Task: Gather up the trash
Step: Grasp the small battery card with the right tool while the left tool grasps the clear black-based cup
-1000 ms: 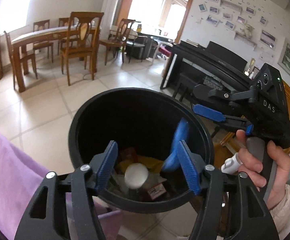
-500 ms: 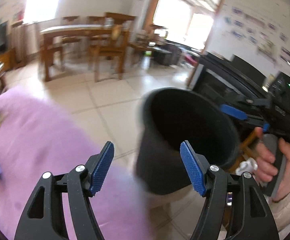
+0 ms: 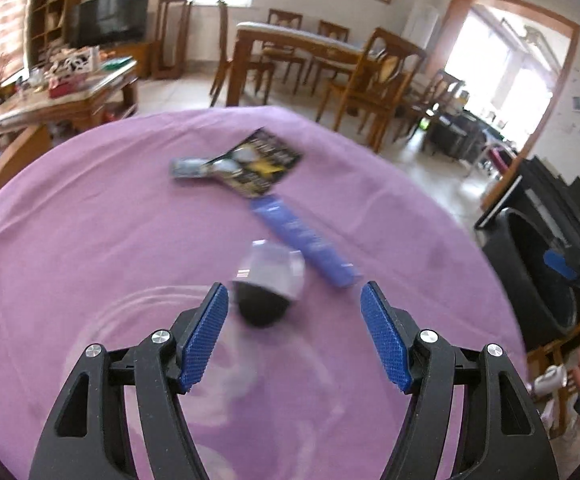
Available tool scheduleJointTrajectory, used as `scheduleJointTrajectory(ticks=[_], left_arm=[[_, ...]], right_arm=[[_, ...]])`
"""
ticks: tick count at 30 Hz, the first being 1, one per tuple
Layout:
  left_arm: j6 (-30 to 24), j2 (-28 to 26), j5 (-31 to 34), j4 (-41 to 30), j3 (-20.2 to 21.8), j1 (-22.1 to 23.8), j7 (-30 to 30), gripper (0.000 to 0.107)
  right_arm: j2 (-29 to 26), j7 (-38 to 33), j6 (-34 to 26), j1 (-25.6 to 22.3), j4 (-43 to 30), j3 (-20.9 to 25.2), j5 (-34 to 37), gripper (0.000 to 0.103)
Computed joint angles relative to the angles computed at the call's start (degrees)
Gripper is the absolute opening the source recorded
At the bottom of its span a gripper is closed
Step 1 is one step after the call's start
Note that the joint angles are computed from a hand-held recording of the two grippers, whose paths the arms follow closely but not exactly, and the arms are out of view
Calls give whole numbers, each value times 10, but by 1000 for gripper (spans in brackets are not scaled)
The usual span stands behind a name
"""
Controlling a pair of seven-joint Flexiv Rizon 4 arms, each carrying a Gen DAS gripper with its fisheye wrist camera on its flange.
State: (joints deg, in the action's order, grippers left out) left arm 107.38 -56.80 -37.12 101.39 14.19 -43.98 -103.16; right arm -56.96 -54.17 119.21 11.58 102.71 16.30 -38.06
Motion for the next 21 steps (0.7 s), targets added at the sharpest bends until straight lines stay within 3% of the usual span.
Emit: scheduleJointTrajectory(ticks=[5,8,10,11,14,19,21], left_arm=[[-22,7,37,0,-17,38,15,68],[-51,-6,44,-22,15,20,17,66],[-62,-14,56,-28,40,5,8,54],[-57,-12,67,-28,27,18,10,40],[-6,1,106,-6,-42,81,0,40],[63,14,52,56,-52,81,-30,40],[106,24,41,87,-78,103,-51,40]], right_arm=[[-16,3,-53,19,-41,26,-33,73],[-26,-10,-94,37,-76,37,-37,73],[-41,-26,-144,43,-115,59,-47,73],[-49,-34,-164,45,-133,71,-48,73],[-83,-79,-249,48,-200,119,-64,73],[-137,-185,-364,94,-318,157,-75,73],[-154,-228,-396,118,-362,156,-78,72]])
